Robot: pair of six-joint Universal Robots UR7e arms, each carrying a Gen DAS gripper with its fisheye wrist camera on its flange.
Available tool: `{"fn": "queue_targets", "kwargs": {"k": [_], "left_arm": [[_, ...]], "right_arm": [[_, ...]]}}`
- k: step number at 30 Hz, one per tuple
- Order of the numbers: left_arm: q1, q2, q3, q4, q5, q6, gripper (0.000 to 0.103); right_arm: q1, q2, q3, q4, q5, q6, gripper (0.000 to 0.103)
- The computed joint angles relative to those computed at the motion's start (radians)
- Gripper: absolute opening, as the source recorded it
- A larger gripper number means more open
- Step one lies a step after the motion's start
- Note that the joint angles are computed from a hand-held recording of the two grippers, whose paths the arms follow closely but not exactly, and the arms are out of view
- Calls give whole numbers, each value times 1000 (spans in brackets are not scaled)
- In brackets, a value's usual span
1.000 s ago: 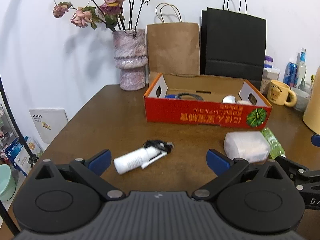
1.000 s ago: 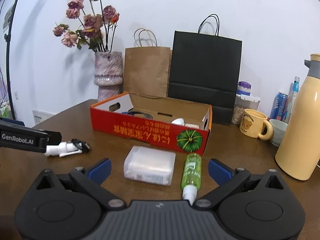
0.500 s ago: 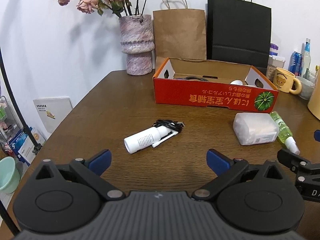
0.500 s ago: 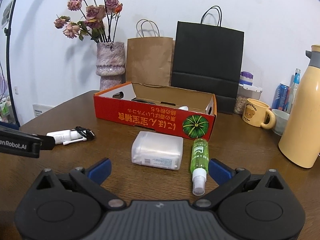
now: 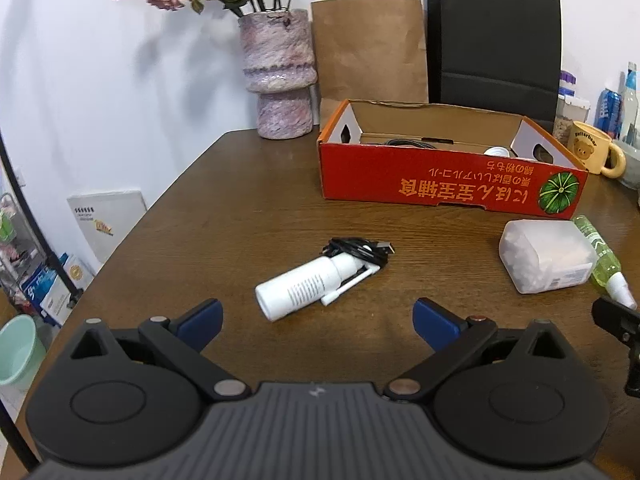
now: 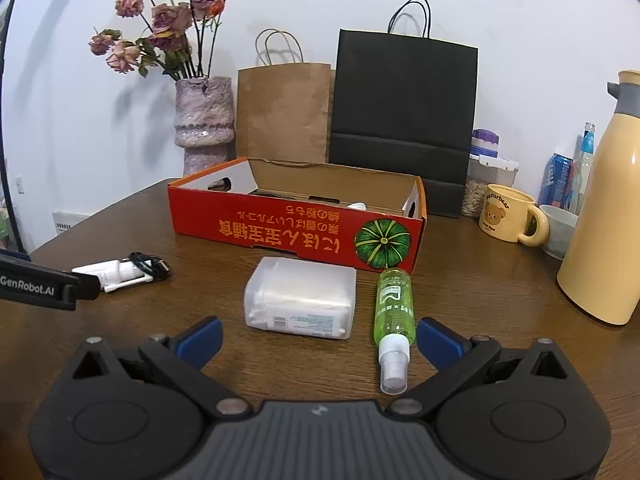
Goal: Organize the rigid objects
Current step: 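Move the left gripper to the black cable while the right approaches the white plastic box, then close the left gripper on the black USB cable and lift it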
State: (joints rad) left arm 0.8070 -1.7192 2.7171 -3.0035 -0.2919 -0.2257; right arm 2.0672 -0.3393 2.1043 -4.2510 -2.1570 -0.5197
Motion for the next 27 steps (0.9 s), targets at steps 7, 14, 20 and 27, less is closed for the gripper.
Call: {"fn": "queue_targets", "kwargs": {"k": [7,14,20,27], "left_arm": [[68,202,-60,-316,-23,254,103],[121,397,-145,-688,-66,588,102],[186,448,-205,-707,-146,679,92],[235,472,-243,-636,-178,674,72]], "right_arm": [[-21,1,-16,-1,1,8,103],[-49,-10,-25,-4,4,23,103],[-60,-10,-28,16,2,35,103],[-63,-9,-30,24,3,38,103]]}}
